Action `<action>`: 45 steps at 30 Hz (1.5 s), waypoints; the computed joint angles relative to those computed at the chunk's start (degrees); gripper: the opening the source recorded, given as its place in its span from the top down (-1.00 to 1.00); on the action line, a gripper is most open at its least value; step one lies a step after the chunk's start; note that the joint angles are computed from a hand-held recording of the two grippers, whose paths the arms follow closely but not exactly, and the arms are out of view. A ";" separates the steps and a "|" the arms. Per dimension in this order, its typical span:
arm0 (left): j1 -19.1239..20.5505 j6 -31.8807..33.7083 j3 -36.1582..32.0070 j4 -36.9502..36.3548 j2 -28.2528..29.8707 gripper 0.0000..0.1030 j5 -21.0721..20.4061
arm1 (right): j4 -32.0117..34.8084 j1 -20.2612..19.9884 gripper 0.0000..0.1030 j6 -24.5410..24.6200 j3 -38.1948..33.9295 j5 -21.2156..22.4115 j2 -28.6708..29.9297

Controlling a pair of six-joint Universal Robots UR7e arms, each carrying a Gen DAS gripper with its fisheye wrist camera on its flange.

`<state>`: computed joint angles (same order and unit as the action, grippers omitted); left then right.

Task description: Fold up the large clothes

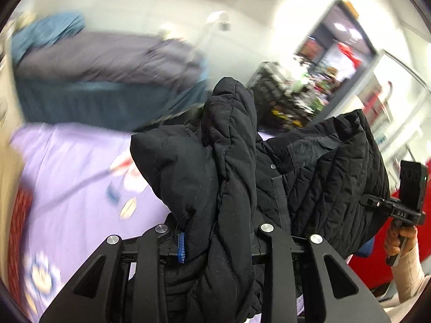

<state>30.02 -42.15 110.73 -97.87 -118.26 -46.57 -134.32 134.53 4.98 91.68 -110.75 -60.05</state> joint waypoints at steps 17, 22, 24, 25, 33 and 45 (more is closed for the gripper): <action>10.75 28.05 -16.83 -38.29 47.93 0.45 -26.13 | -1.44 -5.73 0.72 14.38 15.13 -30.47 -32.16; 11.05 26.79 -18.21 -35.22 53.75 0.34 -20.49 | -1.33 -12.67 0.72 20.20 21.48 -29.46 -40.45; 12.38 24.60 -18.94 -33.95 54.47 0.28 -20.31 | -5.08 -17.89 0.70 22.87 25.74 -25.24 -44.59; 13.40 23.55 -18.54 -33.64 54.06 0.23 -21.21 | -7.05 -19.96 0.69 23.85 27.58 -23.33 -46.33; 16.74 21.82 -20.73 -30.82 56.06 -0.38 -20.46 | -17.45 -31.50 0.57 23.92 34.71 -9.54 -53.14; 16.37 17.65 -19.70 -29.62 53.84 -0.89 -14.72 | -20.38 -33.02 -0.09 26.55 37.38 -10.33 -53.73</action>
